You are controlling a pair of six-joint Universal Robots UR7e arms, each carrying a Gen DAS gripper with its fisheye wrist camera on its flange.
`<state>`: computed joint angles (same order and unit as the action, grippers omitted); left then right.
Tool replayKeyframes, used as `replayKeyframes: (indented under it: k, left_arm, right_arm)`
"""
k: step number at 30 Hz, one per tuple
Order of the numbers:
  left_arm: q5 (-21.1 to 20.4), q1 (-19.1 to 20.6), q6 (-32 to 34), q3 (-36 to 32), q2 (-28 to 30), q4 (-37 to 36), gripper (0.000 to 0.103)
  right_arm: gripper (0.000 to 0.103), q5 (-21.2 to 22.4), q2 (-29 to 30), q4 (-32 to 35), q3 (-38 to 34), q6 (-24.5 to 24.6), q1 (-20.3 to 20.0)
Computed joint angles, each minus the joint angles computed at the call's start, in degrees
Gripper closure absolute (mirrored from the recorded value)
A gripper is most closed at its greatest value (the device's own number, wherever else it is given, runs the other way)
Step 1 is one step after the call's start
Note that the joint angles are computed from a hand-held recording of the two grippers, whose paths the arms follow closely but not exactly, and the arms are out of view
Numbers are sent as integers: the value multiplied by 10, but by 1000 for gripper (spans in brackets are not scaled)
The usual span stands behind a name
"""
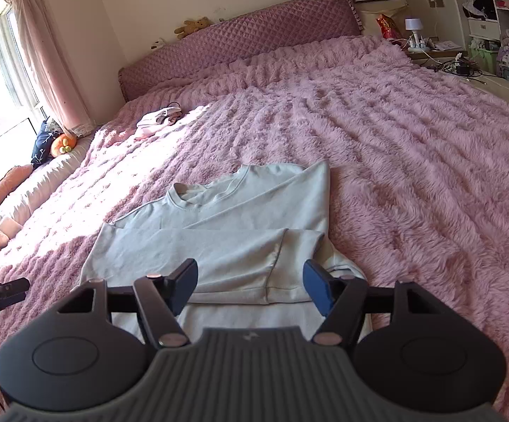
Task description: Fold small clothes
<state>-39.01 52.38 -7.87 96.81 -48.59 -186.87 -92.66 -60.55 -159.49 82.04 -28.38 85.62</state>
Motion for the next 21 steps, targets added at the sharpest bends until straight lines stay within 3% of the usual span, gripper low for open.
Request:
replayKeyframes:
  k: [4, 8, 9, 12, 17, 21]
  left_arm:
    - [-23, -29, -76, 93, -61, 33, 23]
    - [-129, -28, -144, 178, -125, 49, 22]
    - [-137, -29, -153, 194, -134, 46, 22]
    - [-119, -39, -198, 235, -157, 55, 20]
    - [-95, -37, -276, 282, -183, 62, 20]
    - [-99, -27, -312, 298, -188, 63, 20]
  right_arm:
    - [30, 50, -84, 41, 76, -10, -24]
    - [26, 54, -152, 106, 138, -46, -52]
    - [26, 51, -166, 119, 151, -58, -61]
    - [26, 30, -198, 144, 179, -77, -84]
    - [26, 12, -219, 179, 191, -66, -113]
    - [28, 10, -223, 182, 198, -68, -123]
